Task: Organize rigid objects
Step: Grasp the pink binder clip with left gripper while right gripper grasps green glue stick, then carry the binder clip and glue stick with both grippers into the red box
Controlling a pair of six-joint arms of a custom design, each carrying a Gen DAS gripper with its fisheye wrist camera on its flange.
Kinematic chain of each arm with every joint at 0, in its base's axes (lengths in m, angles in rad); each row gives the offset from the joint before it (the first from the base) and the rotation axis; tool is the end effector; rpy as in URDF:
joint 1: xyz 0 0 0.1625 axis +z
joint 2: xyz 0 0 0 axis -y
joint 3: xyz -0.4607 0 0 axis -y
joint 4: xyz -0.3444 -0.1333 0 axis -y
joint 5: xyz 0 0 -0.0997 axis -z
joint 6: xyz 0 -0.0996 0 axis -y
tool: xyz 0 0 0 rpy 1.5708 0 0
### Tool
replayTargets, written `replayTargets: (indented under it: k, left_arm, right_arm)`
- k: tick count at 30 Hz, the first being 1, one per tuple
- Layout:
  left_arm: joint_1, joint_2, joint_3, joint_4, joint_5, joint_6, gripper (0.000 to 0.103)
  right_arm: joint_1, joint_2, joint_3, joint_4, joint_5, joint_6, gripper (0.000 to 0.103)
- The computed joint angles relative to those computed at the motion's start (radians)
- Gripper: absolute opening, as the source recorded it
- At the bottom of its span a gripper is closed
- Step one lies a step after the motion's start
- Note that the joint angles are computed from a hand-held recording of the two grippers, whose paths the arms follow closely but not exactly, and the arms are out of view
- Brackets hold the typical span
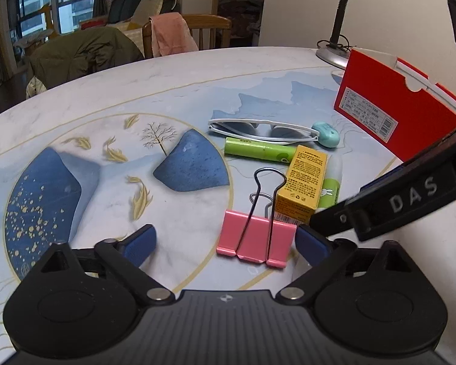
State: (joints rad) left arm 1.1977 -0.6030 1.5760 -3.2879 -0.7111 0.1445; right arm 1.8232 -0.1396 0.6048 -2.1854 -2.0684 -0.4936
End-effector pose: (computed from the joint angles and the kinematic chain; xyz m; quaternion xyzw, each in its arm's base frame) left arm -0.0573 -0.7192 0.1588 0.0703 0.8574 -0.3726 0.3480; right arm 0.3017 -0.8265 0.0004 0.3351 -0.9067 0.0423 0.2525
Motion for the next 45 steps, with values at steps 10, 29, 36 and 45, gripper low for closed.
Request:
replayTargets:
  k: [10,29,36,45]
  left_arm:
    - [0.007,0.021,-0.021,-0.030,-0.013,0.071,0.079]
    - [-0.025,0.017,-0.017,0.020,0.068,-0.082,0.049]
    - [-0.062,-0.016,0.030,0.045,0.097,-0.197,0.049]
    - [-0.140,-0.053,0.061,0.076,0.135,-0.277,0.049]
  right_arm:
    - [0.003,0.038,-0.050,0.006,-0.040,0.002,0.060]
    - [-0.031,-0.070,0.135,-0.148,0.008,-0.011,0.017]
    - [-0.042,-0.164,0.270,-0.211,0.070,-0.013,0.017]
    - [-0.047,-0.259,0.354,-0.226,0.142,-0.017,0.017]
